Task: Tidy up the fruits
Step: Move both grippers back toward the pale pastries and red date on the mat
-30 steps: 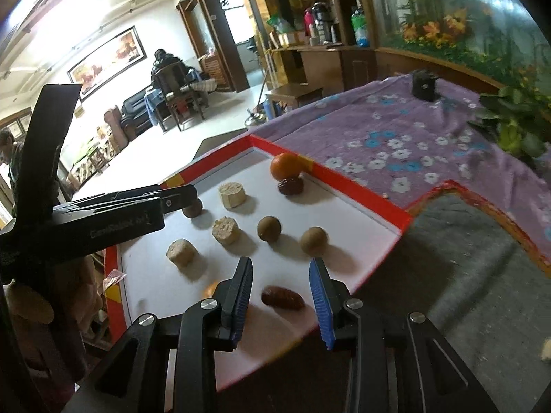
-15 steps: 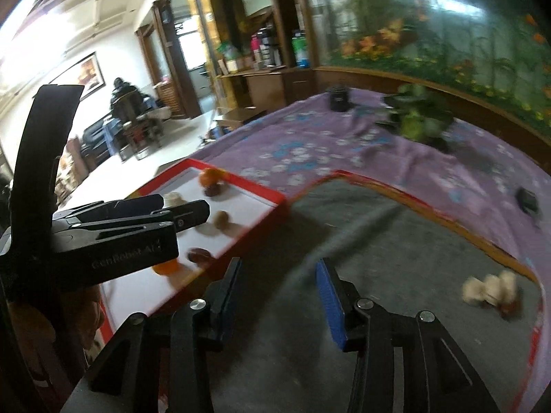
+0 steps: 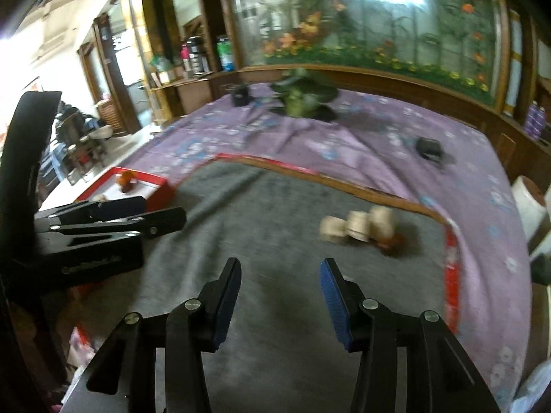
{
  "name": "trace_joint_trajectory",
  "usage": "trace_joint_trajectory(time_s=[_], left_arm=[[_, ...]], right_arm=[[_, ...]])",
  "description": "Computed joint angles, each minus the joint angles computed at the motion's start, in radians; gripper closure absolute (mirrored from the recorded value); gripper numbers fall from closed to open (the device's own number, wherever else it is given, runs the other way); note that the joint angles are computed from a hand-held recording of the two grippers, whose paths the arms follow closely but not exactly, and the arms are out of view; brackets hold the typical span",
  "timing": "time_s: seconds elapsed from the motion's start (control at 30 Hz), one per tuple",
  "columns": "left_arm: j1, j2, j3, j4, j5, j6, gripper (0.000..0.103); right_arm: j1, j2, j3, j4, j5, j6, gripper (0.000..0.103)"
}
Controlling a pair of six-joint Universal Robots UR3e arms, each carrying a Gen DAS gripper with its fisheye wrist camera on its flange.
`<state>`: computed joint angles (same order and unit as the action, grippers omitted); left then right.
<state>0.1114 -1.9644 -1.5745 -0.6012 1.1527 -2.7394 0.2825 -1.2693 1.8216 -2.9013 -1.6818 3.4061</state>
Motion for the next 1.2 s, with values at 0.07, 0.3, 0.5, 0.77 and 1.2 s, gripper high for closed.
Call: trace_joint_trajectory(time_s=[0.07,0.3,0.5,0.77,1.2], left_arm=[[-0.036,-0.023,0.028,-0.025,-0.001,0.016,0.038],[-0.152,-0.153,0.199,-0.109,0.039,-0.020,0.038],[-0.257,-0.294,0.389,-0.180,0.102,-0.024,0.038],[-0.320,-0.463,0.634,-0.252,0.165,-0.066,0.038],[-0.316,-0.502,0.655,-0.199,0.171,-0.009,0.048]], right_arm=[[-0.033,-0.034,0.068,-0.020,-0.003,0.004,0.056],[-0.163,-0.124,0.249,-0.094,0.049,0.009,0.056],[-0.230,-0.155,0.314,-0.135,0.107,-0.004,0.056],[-0.283,-0.169,0.335,-0.153,0.153,-0.036,0.056],[-0.300,-0.106,0.281,-0.146,0.186,-0.055,0.056]])
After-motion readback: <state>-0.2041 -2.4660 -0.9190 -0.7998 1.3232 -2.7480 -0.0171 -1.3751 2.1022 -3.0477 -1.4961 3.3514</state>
